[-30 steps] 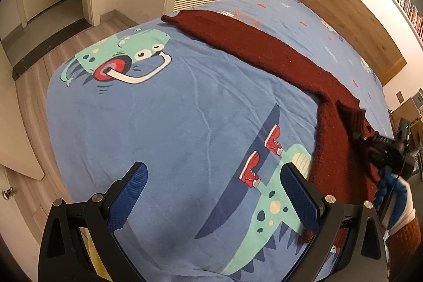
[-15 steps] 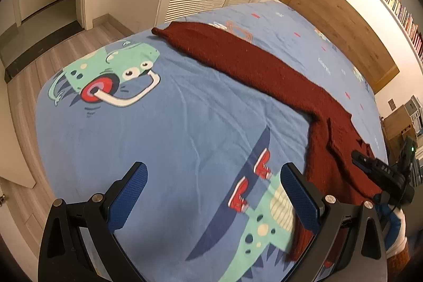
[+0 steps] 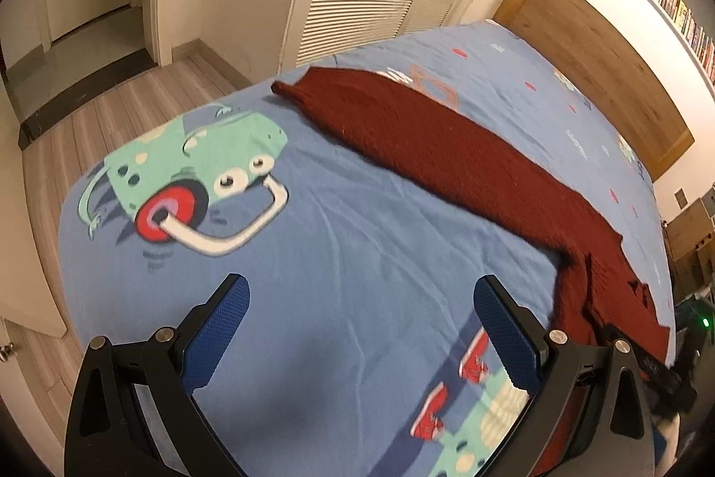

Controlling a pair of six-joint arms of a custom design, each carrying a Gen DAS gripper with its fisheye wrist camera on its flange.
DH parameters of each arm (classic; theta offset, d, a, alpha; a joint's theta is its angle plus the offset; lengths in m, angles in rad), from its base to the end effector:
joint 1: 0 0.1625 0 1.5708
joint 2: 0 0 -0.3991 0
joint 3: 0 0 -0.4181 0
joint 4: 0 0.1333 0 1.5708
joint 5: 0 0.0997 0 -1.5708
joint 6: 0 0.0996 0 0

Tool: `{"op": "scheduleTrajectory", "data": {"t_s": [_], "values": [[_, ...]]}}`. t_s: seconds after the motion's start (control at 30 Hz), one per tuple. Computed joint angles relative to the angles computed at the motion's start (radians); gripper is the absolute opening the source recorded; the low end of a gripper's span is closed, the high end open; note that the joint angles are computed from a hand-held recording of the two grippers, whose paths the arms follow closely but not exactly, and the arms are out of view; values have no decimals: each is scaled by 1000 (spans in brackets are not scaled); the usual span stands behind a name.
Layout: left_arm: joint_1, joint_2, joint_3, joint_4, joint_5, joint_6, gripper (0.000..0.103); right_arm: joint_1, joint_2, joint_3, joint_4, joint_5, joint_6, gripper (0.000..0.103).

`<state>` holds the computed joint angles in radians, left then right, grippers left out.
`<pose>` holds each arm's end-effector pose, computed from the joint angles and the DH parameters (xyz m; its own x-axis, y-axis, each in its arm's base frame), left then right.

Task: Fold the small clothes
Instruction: 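Withdraw the right tool and move the left tool toward the other sleeve, then close the left gripper on the cuff of the other sleeve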

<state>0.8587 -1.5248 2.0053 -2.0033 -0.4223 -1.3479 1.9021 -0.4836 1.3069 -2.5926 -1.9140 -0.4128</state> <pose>-0.1484 -0.5149 0.3224 -0.6988 -0.6709 -0.2482 -0.1304 0.4606 -0.8780 0.3395 -0.6803 -0.0309 -0.7075 -0.5950 0.3813 -0.6580 0.7515 -0.0483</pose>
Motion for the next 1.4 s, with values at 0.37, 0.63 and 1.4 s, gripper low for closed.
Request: {"op": "scheduleTrajectory", "data": {"t_s": [0.37,0.63,1.4], "values": [[106,59,-32,-319,-28,237,98,13,-83,92,-110,-16,-56,39],[221,129,-41,-788,-136,482,89,-1,-151,155,-148,-44,-69,39],[493,215,-105,-1420,-582,559,45,-33,-270,229,-179,-85,-29,39]]}}
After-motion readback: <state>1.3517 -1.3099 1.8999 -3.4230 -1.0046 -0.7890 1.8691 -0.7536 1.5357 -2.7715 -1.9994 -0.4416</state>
